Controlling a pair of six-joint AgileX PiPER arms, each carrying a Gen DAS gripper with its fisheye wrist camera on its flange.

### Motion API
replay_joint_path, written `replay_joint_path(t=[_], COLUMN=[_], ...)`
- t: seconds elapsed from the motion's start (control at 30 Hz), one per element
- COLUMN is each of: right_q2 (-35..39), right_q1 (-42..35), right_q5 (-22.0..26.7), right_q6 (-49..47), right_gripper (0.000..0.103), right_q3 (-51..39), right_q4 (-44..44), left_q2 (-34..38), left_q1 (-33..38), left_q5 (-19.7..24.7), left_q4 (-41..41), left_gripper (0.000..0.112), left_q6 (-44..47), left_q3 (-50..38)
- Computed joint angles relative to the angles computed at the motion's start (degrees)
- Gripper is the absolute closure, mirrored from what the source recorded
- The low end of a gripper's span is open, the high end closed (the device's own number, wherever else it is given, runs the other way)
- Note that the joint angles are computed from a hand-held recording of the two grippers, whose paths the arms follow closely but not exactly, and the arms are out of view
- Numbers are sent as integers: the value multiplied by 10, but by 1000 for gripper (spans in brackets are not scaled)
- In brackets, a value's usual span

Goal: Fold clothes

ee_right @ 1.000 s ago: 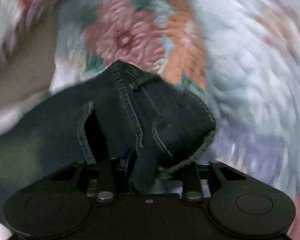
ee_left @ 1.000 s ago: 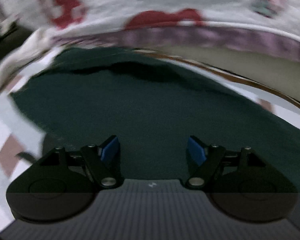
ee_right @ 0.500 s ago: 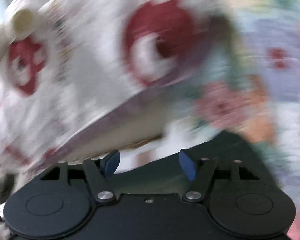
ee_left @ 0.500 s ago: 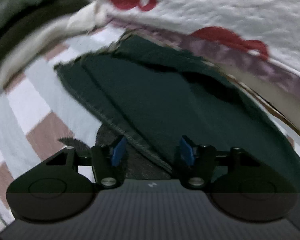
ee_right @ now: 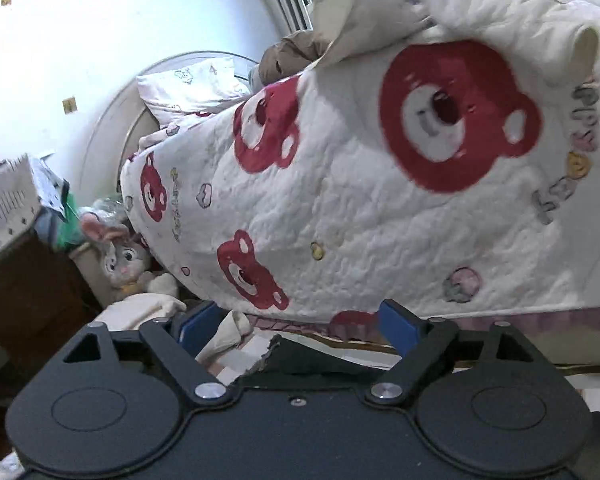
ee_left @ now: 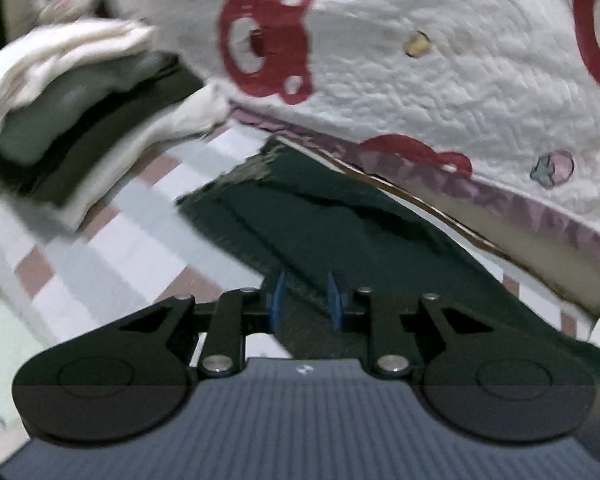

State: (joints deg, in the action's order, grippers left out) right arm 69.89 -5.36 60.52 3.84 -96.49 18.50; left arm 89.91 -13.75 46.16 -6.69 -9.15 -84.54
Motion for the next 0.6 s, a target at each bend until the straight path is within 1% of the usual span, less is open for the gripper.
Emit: replay_joint_path(t=[0.03, 0.07, 0.1, 0.13, 0.17, 0.2, 0.23, 0.27, 0.3, 0.33, 0.37, 0.4, 0.43, 0.47, 0.5, 0.6], right_q2=[5, 17, 18, 11, 8, 5, 2, 7, 17, 26, 35, 42, 48, 56, 62, 73], right_q1=[43, 77, 113, 154, 180, 187, 179, 167, 160, 159, 158, 160, 163, 157, 146, 123], right_q5=[-7, 4, -8, -38, -66, -91, -113, -125, -121, -111, -101, -103, -115, -128, -142, -189], right_q6=[16, 17, 26, 46, 64, 78, 77, 72, 63, 54, 45, 32, 16, -4, -30, -56], right_gripper=[22, 33, 52, 59, 67, 92, 102, 102, 102, 102, 102, 102, 102, 101, 100, 96], right_q3=[20, 31, 59, 101, 135, 162, 187, 199, 194, 184, 174, 169, 168, 170, 175, 220], right_q4=[-34, -58, -95, -149, -185, -198, -189, -173, -166, -171, -176, -184, -188, -173, -149, -90], left_q2=[-17, -36, -56, -75, -91, -100, -106, -104, -98, -92, -87, -82, -76, -69, -67, -66], left_q1=[12, 18, 23, 26, 35, 50, 67, 85, 102, 119, 137, 154, 171, 187, 195, 208], left_q5=[2, -1, -6, -16, -25, -29, -31, -27, -19, -11, 1, 16, 32, 48, 53, 7], left_q4=[-15, -15, -10, 4, 6, -7, -25, -46, -67, -87, -114, -141, -166, -189, -199, -247], left_gripper=[89, 89, 89, 89, 87, 83, 68, 47, 45, 45, 50, 57, 80, 88, 88, 88], left_q6=[17, 38, 60, 80, 106, 134, 163, 182, 197, 211, 241, 276, 309, 339, 369, 454], left_q3=[17, 35, 52, 69, 82, 88, 93, 88, 80, 71, 67, 63, 59, 54, 58, 107])
